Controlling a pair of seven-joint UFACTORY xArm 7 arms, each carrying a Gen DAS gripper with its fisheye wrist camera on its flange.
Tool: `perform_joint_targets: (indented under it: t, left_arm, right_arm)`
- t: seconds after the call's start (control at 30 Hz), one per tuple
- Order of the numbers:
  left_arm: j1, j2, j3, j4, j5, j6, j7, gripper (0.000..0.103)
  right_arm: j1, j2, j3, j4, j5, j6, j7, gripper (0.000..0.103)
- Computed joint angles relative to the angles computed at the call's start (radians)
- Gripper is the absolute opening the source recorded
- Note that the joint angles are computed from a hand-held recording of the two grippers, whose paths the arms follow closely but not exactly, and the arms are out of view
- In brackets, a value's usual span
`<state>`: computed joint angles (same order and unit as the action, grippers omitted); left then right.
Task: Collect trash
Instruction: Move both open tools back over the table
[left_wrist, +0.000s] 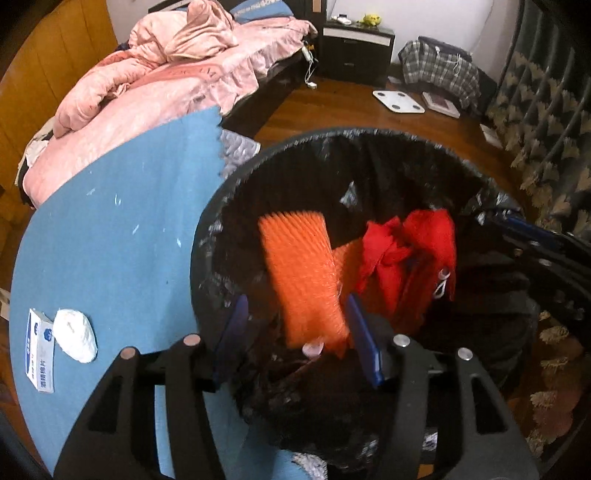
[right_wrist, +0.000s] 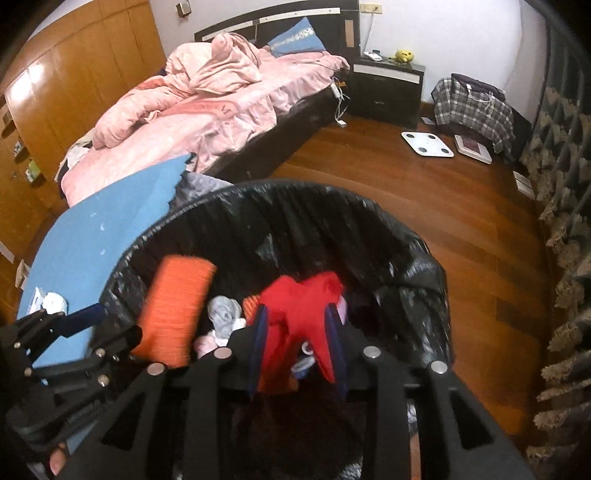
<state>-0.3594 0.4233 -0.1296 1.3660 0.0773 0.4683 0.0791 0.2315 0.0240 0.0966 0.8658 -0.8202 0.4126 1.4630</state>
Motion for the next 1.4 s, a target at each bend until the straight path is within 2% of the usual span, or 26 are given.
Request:
perform_joint_targets:
  t: [0.23,0.3,0.43,0.6,0.8,1.03,1.17,1.4]
  left_arm:
    - [0.044,-0.053,-0.011,-0.073,-0.033,-0.032,0.042,0.062]
    - [0.054,-0.074,-0.01,-0.094,-0.045,-0.04,0.051,0.065]
    - [0.093,-0.137,-0.016,-0.153,-0.09,-0.053,0.087,0.066]
    - [0.145,-0.215,-0.004,-0.221,-0.14,-0.075,0.148,0.066]
    - [0.234,-0.293,0.033,-0.286,-0.231,-0.091,0.251,0.069]
    - [0.344,-0.31,0.099,-0.294,-0.287,-0.102,0.356,0.069]
    - [0.409,-0.288,0.12,-0.252,-0.341,-0.086,0.398,0.069]
    - [0.488,-0.248,0.122,-0.203,-0.419,-0.08,0.492,0.069]
  right_arm:
    - [0.005,-0.059,0.03,-0.065,0.011,0.013,0.047,0.032]
    - [0.007,-0.067,0.043,-0.06,0.02,0.028,0.044,0.033]
    - [0.028,-0.085,0.08,-0.034,0.026,0.071,0.064,0.041]
    - [0.068,-0.065,0.113,0.03,0.009,0.105,0.087,0.042]
    - [0.164,0.044,0.122,0.179,-0.021,0.144,0.112,0.045]
    - [0.305,0.207,0.08,0.398,-0.03,0.196,0.093,0.045]
    - [0.389,0.332,0.053,0.568,-0.017,0.245,0.044,0.045]
    - [0.491,0.511,-0.007,0.818,0.053,0.297,-0.064,0.046]
